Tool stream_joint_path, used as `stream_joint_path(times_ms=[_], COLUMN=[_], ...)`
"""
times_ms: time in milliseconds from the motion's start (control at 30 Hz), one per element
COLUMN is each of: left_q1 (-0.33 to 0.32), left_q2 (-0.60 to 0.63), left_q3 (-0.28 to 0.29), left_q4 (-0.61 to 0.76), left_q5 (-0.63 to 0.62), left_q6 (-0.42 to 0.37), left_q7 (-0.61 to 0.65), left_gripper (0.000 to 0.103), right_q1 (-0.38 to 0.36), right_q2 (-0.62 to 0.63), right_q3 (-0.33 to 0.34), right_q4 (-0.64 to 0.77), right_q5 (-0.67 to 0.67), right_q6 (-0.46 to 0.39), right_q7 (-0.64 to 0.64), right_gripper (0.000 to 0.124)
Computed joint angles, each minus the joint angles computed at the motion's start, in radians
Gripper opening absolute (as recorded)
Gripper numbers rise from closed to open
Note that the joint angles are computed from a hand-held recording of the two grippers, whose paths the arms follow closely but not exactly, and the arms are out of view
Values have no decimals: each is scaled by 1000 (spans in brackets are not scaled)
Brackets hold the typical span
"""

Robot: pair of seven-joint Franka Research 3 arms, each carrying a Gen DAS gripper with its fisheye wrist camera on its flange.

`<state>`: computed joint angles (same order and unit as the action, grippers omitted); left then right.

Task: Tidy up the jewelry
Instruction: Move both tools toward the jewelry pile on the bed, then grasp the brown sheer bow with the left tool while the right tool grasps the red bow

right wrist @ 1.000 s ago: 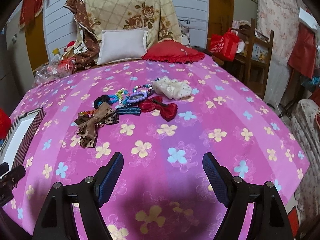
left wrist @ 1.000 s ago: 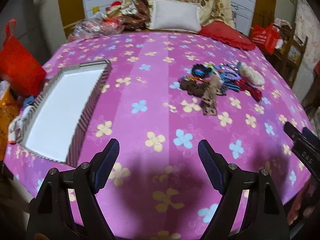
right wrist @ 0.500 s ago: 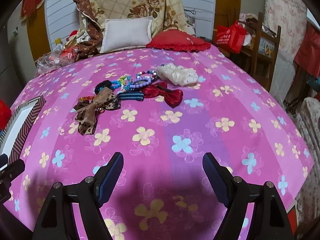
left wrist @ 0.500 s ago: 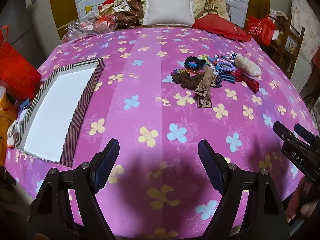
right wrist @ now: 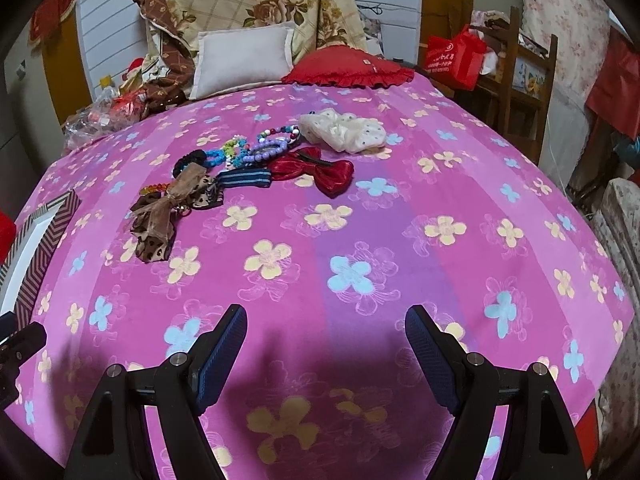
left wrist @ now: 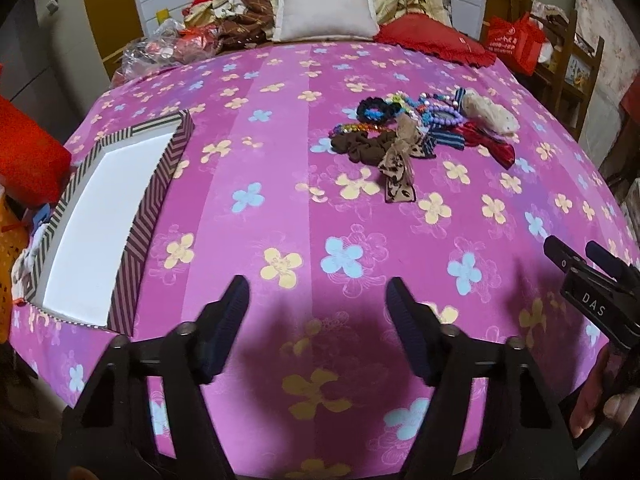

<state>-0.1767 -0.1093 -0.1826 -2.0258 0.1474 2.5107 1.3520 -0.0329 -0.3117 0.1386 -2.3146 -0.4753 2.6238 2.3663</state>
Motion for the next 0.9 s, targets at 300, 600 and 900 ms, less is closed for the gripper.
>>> stream_joint_path(times_ms=[300, 600, 900], left_q1=[4, -6, -43], left_q2=[62, 243, 552], left_q3=[8, -30, -50], left_q4=[103, 328, 728], left_q5=[-86, -128, -98], left_q6=[-39, -66, -267], left_q7=[77, 203, 211], left_gripper=[64, 64, 64], right_q1=[-5, -17, -2], right_q2=[4, 21, 108], right_q3=[-16, -43, -90], right_q4=[-14, -14, 73], right_q5=[21, 76, 147], right_q6=[24, 37, 50], right_q7=[-27, -77, -198], right_gripper=[79, 79, 79])
